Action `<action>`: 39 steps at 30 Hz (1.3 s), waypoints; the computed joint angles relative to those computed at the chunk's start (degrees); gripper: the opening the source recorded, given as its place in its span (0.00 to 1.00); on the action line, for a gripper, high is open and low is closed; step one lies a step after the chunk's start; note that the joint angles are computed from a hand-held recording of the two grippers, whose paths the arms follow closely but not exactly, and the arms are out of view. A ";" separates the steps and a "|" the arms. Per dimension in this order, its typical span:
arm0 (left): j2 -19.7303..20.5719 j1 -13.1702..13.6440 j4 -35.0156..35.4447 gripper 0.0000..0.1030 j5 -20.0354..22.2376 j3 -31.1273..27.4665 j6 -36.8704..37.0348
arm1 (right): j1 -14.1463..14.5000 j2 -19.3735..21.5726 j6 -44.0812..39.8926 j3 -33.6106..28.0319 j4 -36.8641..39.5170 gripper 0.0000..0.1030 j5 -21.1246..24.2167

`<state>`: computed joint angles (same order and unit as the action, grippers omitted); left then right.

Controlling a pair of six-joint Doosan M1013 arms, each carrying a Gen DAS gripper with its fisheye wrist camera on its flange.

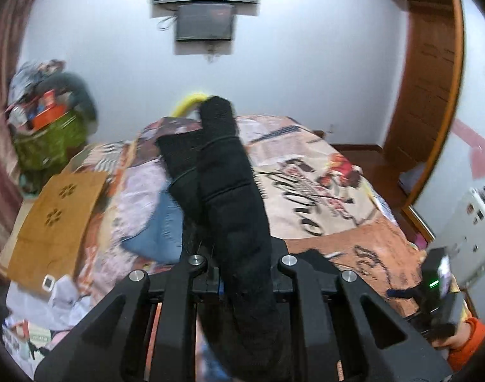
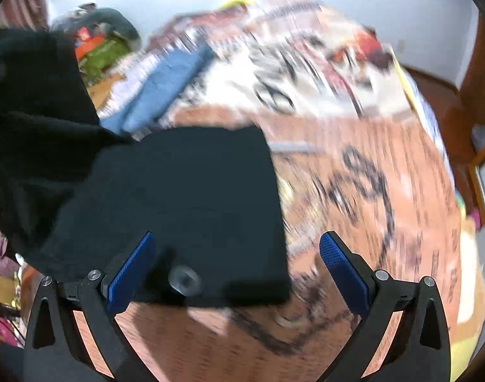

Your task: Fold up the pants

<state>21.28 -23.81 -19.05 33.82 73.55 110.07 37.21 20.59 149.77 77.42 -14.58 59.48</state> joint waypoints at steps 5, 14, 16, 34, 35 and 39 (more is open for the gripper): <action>2.48 -2.98 -1.88 0.14 5.91 -2.85 2.97 | -1.23 -1.94 0.28 4.05 4.08 0.99 -6.90; 10.01 -4.76 -5.86 0.15 27.17 -9.84 3.47 | -0.69 -3.03 0.45 5.59 3.49 0.99 -9.16; 10.61 -5.33 -4.82 0.16 29.66 -10.13 3.89 | -0.46 -3.47 0.88 6.12 3.24 0.99 -9.45; 10.35 -2.42 0.38 0.92 23.05 -13.21 -0.97 | 2.37 -4.80 6.08 6.24 -4.41 0.99 -3.41; 11.89 -1.85 1.77 0.92 24.24 -15.47 -3.17 | 2.55 -5.06 6.31 6.39 -4.94 0.99 -2.99; 17.96 -0.71 8.35 0.92 30.17 -24.22 -10.09 | 3.07 -6.22 9.21 7.24 -6.86 0.99 -2.23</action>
<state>39.24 -24.52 -10.69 63.99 49.33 99.99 40.28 14.37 158.98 84.66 -21.44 57.25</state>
